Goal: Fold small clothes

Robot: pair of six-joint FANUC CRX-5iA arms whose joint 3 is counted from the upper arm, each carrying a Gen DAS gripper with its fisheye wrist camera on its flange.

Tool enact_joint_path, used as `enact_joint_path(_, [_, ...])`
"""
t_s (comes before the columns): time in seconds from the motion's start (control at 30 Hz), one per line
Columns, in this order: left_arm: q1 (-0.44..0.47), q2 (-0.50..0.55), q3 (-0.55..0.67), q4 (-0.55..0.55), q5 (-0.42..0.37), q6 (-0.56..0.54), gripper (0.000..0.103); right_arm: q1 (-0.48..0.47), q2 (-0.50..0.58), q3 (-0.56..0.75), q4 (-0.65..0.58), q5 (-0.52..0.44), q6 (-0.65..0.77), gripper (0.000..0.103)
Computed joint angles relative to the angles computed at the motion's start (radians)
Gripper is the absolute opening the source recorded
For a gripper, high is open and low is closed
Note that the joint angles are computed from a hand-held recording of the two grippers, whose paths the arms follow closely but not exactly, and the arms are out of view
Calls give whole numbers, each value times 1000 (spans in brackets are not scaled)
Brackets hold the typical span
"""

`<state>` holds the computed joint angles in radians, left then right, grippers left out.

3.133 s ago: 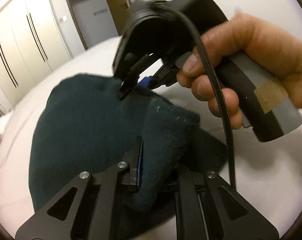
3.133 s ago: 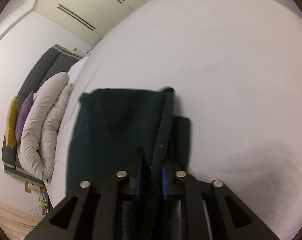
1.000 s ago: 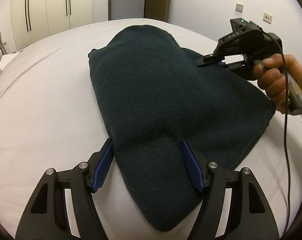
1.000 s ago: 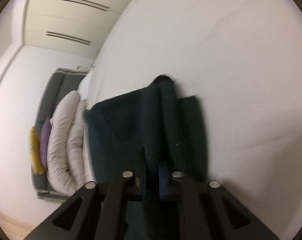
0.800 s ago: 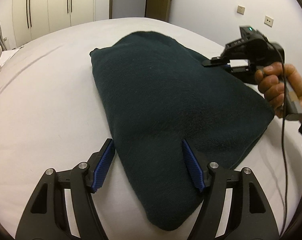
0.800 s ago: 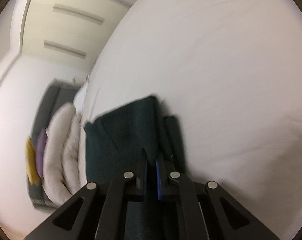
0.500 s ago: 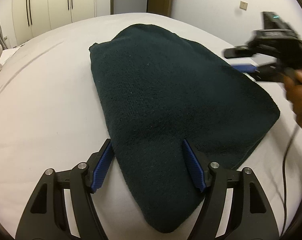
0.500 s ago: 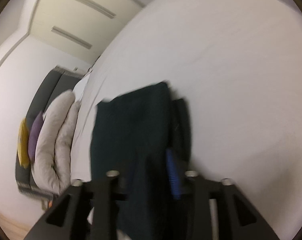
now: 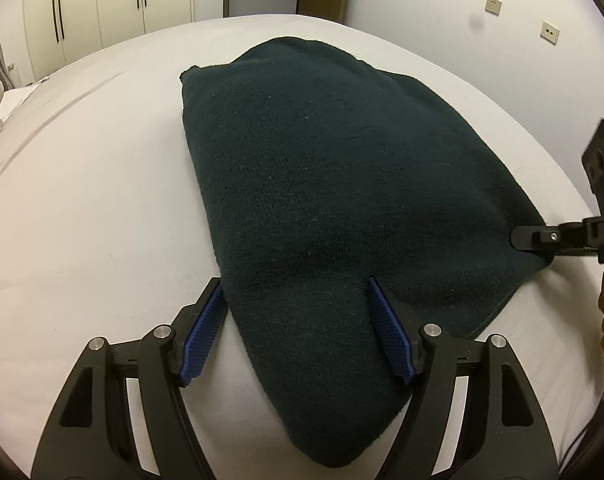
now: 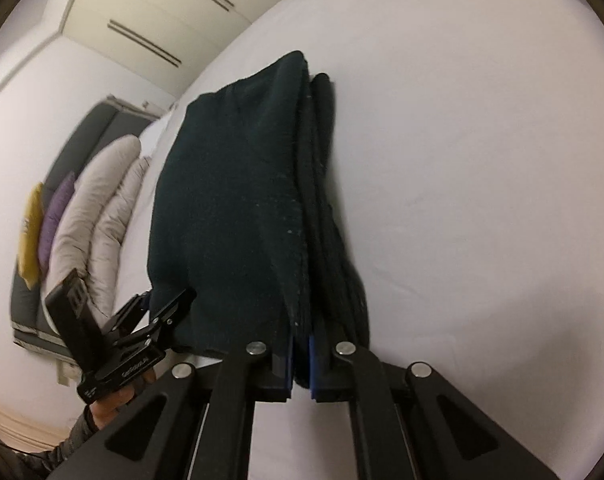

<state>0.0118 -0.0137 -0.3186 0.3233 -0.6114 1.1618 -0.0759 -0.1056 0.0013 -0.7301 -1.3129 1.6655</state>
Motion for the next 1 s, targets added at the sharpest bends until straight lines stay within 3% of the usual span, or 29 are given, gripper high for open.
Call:
enact_joint_path(0.13, [-5,9,12,-10,-4,21,73,-5,5,25,-27,-15,-54,6])
enact_joint_path(0.2, [-10,10,18,-21,-8,38,74,43,-30,29,70,29,-136,15])
enact_joint_path(0.23, [-13,13,23,-28,-10,47,74,90,-59,13,163,82,-196,25])
enact_joint_path(0.3, [-16,20,35,-34,-21,61,75,147,-93,-10,270,157,-274,26])
enact_joint_path(0.4, [-17,25,56,-35,-59,83,75,147,-64,47,149,146,-190,26])
enact_joint_path(0.53, [-21,13,95,-55,-147,94,74,176,23,105,79,110,-112,27])
enact_joint_path(0.6, [-21,-15,100,-76,-125,112,74,202,52,94,137,110,-131,21])
enact_joint_path(0.7, [-14,-8,153,-82,-89,166,74,138,28,44,24,130,-66,19])
enact_joint_path(0.87, [-104,162,377,-303,-155,296,74,91,-17,6,-3,104,-13,19])
enact_joint_path(0.97, [-91,214,361,-216,-121,269,80,80,-43,13,14,124,-22,37])
enact_joint_path(1.0, [-89,211,352,-206,-112,272,80,68,-51,15,7,143,-27,54])
